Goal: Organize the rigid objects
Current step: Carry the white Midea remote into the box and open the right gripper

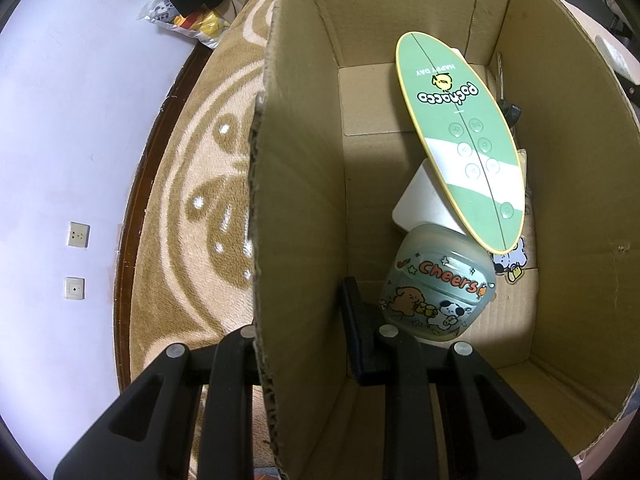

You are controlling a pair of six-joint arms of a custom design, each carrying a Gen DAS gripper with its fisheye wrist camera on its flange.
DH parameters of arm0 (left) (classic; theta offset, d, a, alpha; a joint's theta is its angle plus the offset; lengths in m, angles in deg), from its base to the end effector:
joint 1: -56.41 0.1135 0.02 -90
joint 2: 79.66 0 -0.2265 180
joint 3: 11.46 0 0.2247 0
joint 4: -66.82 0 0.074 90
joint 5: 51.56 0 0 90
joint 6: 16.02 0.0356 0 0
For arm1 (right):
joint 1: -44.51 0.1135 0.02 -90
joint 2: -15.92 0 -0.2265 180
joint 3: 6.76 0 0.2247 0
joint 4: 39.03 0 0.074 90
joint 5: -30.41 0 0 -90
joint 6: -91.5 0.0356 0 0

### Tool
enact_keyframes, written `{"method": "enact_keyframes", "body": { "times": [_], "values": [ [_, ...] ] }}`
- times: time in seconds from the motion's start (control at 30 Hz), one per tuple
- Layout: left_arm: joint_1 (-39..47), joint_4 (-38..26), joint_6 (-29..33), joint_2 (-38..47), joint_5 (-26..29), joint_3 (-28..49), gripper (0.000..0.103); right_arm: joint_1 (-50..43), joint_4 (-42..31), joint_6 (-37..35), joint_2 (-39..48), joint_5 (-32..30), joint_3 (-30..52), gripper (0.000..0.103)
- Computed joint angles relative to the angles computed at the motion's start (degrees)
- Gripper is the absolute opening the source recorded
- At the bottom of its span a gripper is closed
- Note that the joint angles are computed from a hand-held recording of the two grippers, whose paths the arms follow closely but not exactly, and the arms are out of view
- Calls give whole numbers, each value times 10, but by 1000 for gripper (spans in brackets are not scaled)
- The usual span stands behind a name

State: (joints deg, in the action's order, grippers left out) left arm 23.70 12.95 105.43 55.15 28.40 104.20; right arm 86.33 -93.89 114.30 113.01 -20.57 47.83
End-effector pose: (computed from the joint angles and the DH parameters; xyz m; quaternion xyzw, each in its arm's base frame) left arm 0.3599 -0.2238 0.0962 0.5123 0.8417 0.0849 0.1480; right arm 0.1644 0.1171 0.0856 0.5286 0.7783 -0.1322 0.3119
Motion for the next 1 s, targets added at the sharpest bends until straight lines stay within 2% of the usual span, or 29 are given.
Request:
{"method": "enact_keyframes", "body": {
  "times": [0.13,0.27,0.47,0.77,0.83,1.0],
  "values": [
    [-1,2,-1,0,-1,-1,23,17,-33,14,-18,19,24,51],
    [-1,4,1,0,-2,-2,23,32,-35,10,-27,46,43,51],
    [-1,1,0,2,-3,2,23,42,-33,-35,-4,66,97,51],
    [-1,1,0,3,-3,3,23,61,-67,-83,29,111,189,51],
    [0,2,0,3,-1,2,23,71,-57,-94,31,136,199,51],
    [1,3,1,4,-1,2,23,70,-40,-144,51,140,235,51]
  ]
}}
